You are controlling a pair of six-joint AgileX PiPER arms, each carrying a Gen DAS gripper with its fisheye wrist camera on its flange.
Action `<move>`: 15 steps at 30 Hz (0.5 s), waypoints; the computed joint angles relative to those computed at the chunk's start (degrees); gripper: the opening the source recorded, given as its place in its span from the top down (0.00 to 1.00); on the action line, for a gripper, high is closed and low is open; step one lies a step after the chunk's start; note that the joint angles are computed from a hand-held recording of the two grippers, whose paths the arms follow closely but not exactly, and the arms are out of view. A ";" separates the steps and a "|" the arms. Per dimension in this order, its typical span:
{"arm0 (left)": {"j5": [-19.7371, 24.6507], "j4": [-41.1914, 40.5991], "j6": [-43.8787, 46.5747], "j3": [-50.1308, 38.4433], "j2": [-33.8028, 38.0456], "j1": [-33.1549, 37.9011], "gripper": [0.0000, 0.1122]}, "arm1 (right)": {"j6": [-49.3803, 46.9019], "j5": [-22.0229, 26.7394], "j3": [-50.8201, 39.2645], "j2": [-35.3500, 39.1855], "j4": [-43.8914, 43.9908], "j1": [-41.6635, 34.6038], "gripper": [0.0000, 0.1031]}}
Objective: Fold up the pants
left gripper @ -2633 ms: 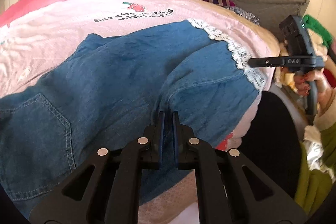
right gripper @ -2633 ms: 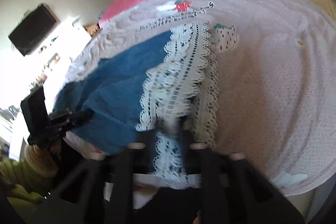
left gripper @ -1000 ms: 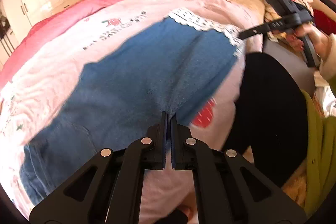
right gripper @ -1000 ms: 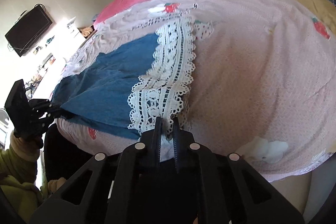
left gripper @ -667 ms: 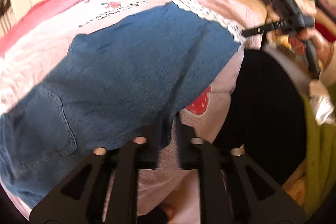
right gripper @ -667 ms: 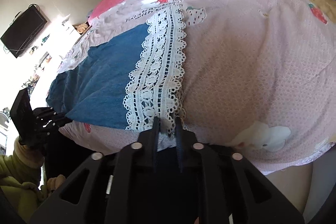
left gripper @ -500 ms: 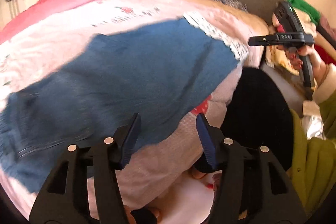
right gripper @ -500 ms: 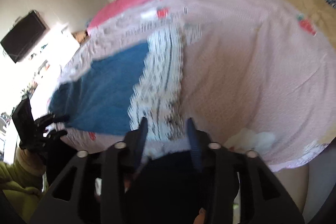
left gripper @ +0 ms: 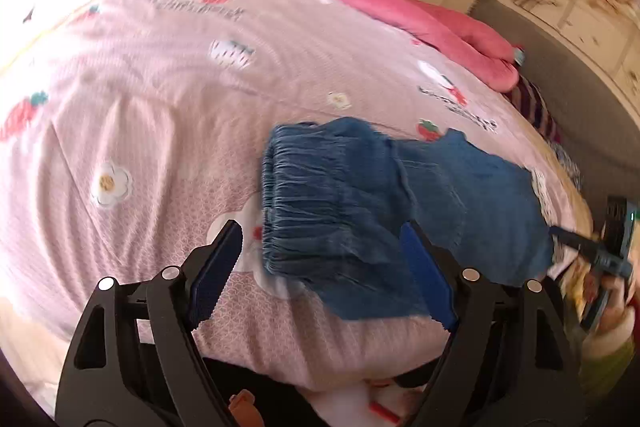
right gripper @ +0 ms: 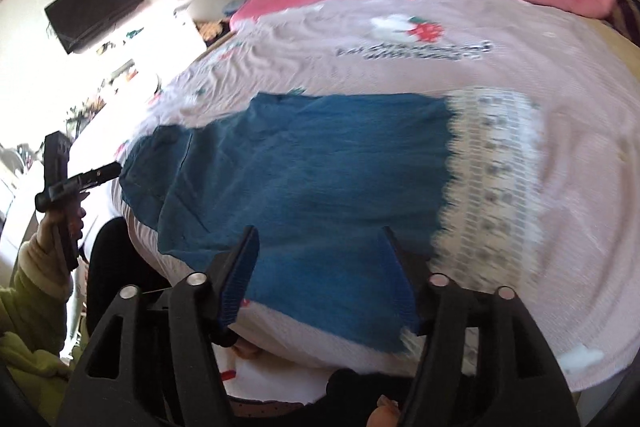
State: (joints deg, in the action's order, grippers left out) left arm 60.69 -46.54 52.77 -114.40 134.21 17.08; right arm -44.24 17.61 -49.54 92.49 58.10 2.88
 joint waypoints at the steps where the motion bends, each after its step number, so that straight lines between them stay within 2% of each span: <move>1: 1.15 -0.36 -1.04 -1.51 0.99 -0.55 0.35 | 1.23 -0.07 -0.55 0.52 -1.36 0.33 0.39; 2: 1.57 -0.90 -1.78 -2.60 1.79 -1.28 0.44 | 4.38 -0.29 -1.73 1.47 -4.58 0.83 0.39; 3: -0.26 0.36 -2.68 -2.16 1.58 -2.27 0.63 | 7.63 -0.56 -2.61 2.18 -7.85 1.29 0.39; 4: -2.45 2.20 -4.26 -2.26 1.63 -3.53 0.71 | 8.61 -0.61 -2.73 2.32 -8.82 1.42 0.39; 5: -2.53 3.27 -5.73 -3.84 2.59 -4.09 0.73 | 9.20 -0.47 -3.18 2.74 -9.55 1.40 0.39; 7: 0.31 4.24 -8.04 -8.77 5.28 -3.89 0.76 | 11.15 -0.56 -3.68 3.26 -11.64 1.47 0.39; 11: -3.92 4.75 -3.97 -6.73 2.66 -2.83 0.81 | 10.98 -0.15 -2.65 3.02 -12.20 0.37 0.39; 15: -4.34 5.41 -2.43 -5.13 2.13 -1.35 0.81 | 11.01 -1.42 -0.77 3.56 -13.00 -0.12 0.39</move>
